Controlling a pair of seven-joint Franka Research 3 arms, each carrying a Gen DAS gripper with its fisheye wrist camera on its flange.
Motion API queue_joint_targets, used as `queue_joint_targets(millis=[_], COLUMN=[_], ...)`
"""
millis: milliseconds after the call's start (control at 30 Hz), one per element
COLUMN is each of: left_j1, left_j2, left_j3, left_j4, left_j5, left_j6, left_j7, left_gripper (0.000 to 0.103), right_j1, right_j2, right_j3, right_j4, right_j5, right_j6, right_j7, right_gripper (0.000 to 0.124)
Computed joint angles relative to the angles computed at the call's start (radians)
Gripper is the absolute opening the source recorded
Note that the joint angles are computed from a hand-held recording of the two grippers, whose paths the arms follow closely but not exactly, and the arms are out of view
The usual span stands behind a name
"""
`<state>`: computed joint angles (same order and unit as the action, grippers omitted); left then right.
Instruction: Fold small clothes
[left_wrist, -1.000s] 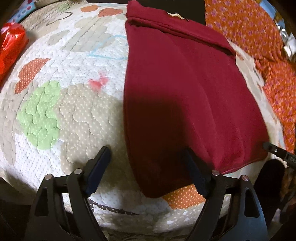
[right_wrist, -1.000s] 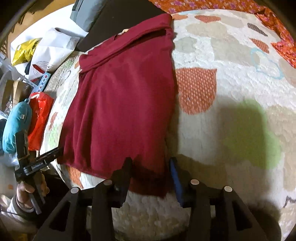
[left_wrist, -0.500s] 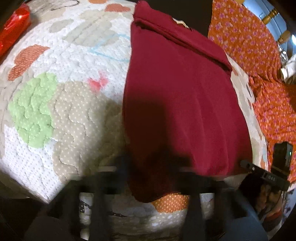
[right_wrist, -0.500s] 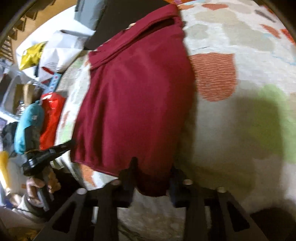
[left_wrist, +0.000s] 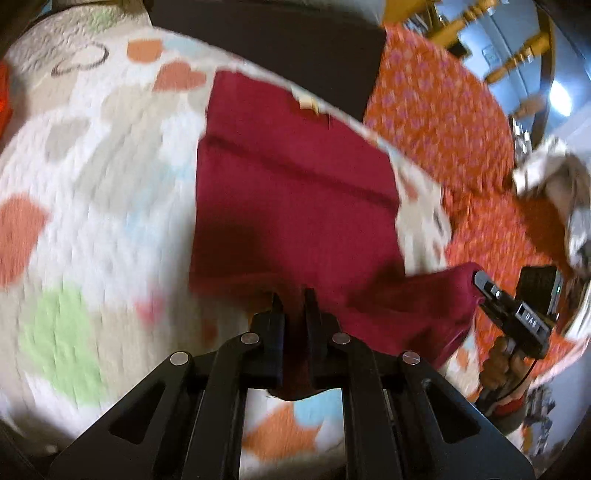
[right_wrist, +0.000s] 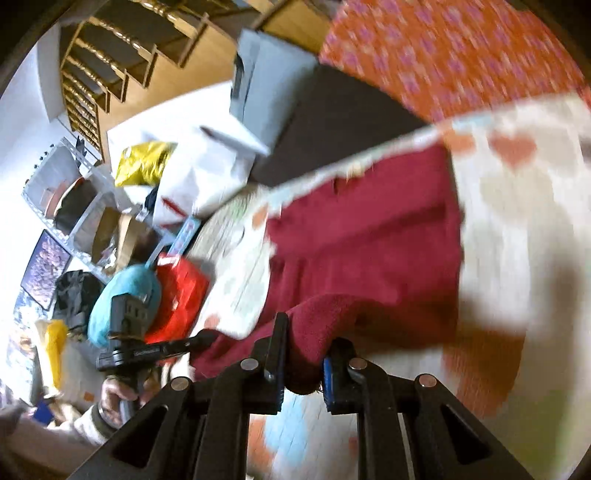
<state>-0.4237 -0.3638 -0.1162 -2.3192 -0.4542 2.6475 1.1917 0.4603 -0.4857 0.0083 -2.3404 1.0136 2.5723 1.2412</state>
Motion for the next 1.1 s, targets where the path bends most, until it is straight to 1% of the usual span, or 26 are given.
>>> queue_joint_targets(millis=[33, 100, 167, 200, 233, 267, 333, 400, 467, 500, 533, 567, 600, 633, 667, 700, 733, 767, 800, 833, 867, 900, 933, 967, 1033, 1100], left_j1=[0.011, 0.043, 0.083, 0.106, 0.131, 0.154, 0.189, 0.207, 0.23, 0.247, 0.27, 0.285, 0.293, 0.3, 0.312, 0.321, 0.339, 0.35, 0.367, 0.365, 0.356, 0.348, 0.341, 0.338, 0.328, 0.307], left_j2=[0.032, 0.113, 0.211, 0.244, 0.29, 0.342, 0.433, 0.529, 0.575, 0.601, 0.628, 0.657, 0.684, 0.689, 0.692, 0.692, 0.689, 0.691, 0.679, 0.667, 0.644, 0.633, 0.622, 0.616, 0.618, 0.648], left_j3=[0.003, 0.01, 0.008, 0.002, -0.01, -0.019, -0.032, -0.032, -0.042, -0.054, -0.077, -0.091, -0.095, -0.104, -0.116, -0.123, -0.136, -0.146, -0.158, -0.154, -0.141, -0.131, -0.124, -0.123, -0.122, -0.117], left_j4=[0.031, 0.119, 0.233, 0.269, 0.322, 0.379, 0.481, 0.578, 0.615, 0.638, 0.665, 0.705, 0.747, 0.753, 0.755, 0.759, 0.761, 0.768, 0.753, 0.739, 0.711, 0.701, 0.695, 0.691, 0.696, 0.727], left_j5=[0.007, 0.027, 0.051, 0.066, 0.105, 0.146, 0.159, 0.267, 0.305, 0.296, 0.271, 0.27, 0.286, 0.288, 0.277, 0.269, 0.24, 0.212, 0.166, 0.158, 0.169, 0.187, 0.211, 0.223, 0.253, 0.306], left_j6=[0.014, 0.039, 0.032, 0.032, 0.032, 0.034, 0.011, 0.012, 0.028, 0.035, 0.03, -0.007, -0.063, -0.075, -0.081, -0.09, -0.097, -0.099, -0.075, -0.05, -0.006, 0.015, 0.031, 0.041, 0.045, 0.014], left_j7=[-0.003, -0.004, -0.003, -0.004, -0.028, -0.053, -0.049, -0.124, -0.142, -0.139, -0.119, -0.109, -0.109, -0.106, -0.089, -0.08, -0.057, -0.043, -0.028, -0.037, -0.066, -0.085, -0.096, -0.097, -0.098, -0.11], left_gripper=[0.007, 0.007, 0.007, 0.007, 0.007, 0.007, 0.007, 0.007, 0.007, 0.007, 0.008, 0.01, 0.012, 0.015, 0.016, 0.016, 0.02, 0.029, 0.037, 0.056, 0.065, 0.065, 0.065, 0.065, 0.065, 0.065], right_j1=[0.004, -0.004, -0.032, -0.045, -0.062, -0.079, -0.111, -0.137, -0.159, -0.168, -0.179, -0.184, -0.197, -0.195, -0.216, -0.233, -0.241, -0.246, -0.248, -0.253, -0.269, -0.292, -0.294, -0.285, -0.245, -0.2], right_j2=[0.051, 0.148, 0.259, 0.312, 0.367, 0.425, 0.539, 0.652, 0.758, 0.798, 0.844, 0.892, 0.922, 0.923, 0.907, 0.882, 0.852, 0.819, 0.794, 0.769, 0.751, 0.735, 0.724, 0.712, 0.714, 0.752], right_j3=[-0.004, -0.016, -0.004, 0.0, 0.004, 0.013, 0.03, 0.044, 0.054, 0.06, 0.066, 0.059, 0.066, 0.057, 0.083, 0.104, 0.114, 0.119, 0.118, 0.119, 0.136, 0.162, 0.169, 0.167, 0.143, 0.107], right_j4=[0.047, 0.14, 0.248, 0.298, 0.35, 0.404, 0.512, 0.618, 0.718, 0.756, 0.808, 0.869, 0.905, 0.906, 0.876, 0.838, 0.793, 0.746, 0.712, 0.68, 0.663, 0.655, 0.651, 0.646, 0.654, 0.699], right_j5=[0.015, 0.025, -0.013, -0.023, -0.036, -0.059, -0.118, -0.162, -0.191, -0.211, -0.238, -0.291, -0.358, -0.357, -0.328, -0.301, -0.281, -0.261, -0.249, -0.233, -0.19, -0.125, -0.1, -0.108, -0.206, -0.359], right_j6=[0.029, 0.036, 0.046, 0.044, 0.042, 0.048, 0.051, 0.052, 0.064, 0.067, 0.049, -0.01, -0.057, -0.08, -0.047, -0.001, 0.059, 0.127, 0.176, 0.213, 0.225, 0.211, 0.189, 0.167, 0.128, 0.063], right_j7=[-0.019, -0.038, -0.023, -0.016, -0.005, 0.019, 0.073, 0.134, 0.197, 0.206, 0.213, 0.262, 0.333, 0.342, 0.312, 0.278, 0.254, 0.245, 0.251, 0.253, 0.217, 0.141, 0.096, 0.065, 0.078, 0.176], right_gripper=[0.014, 0.014, 0.014, 0.014, 0.014, 0.014, 0.014, 0.014, 0.014, 0.014, 0.016, 0.024, 0.026, 0.026, 0.028, 0.034, 0.038, 0.043, 0.043, 0.043, 0.043, 0.043, 0.043, 0.043, 0.043, 0.043])
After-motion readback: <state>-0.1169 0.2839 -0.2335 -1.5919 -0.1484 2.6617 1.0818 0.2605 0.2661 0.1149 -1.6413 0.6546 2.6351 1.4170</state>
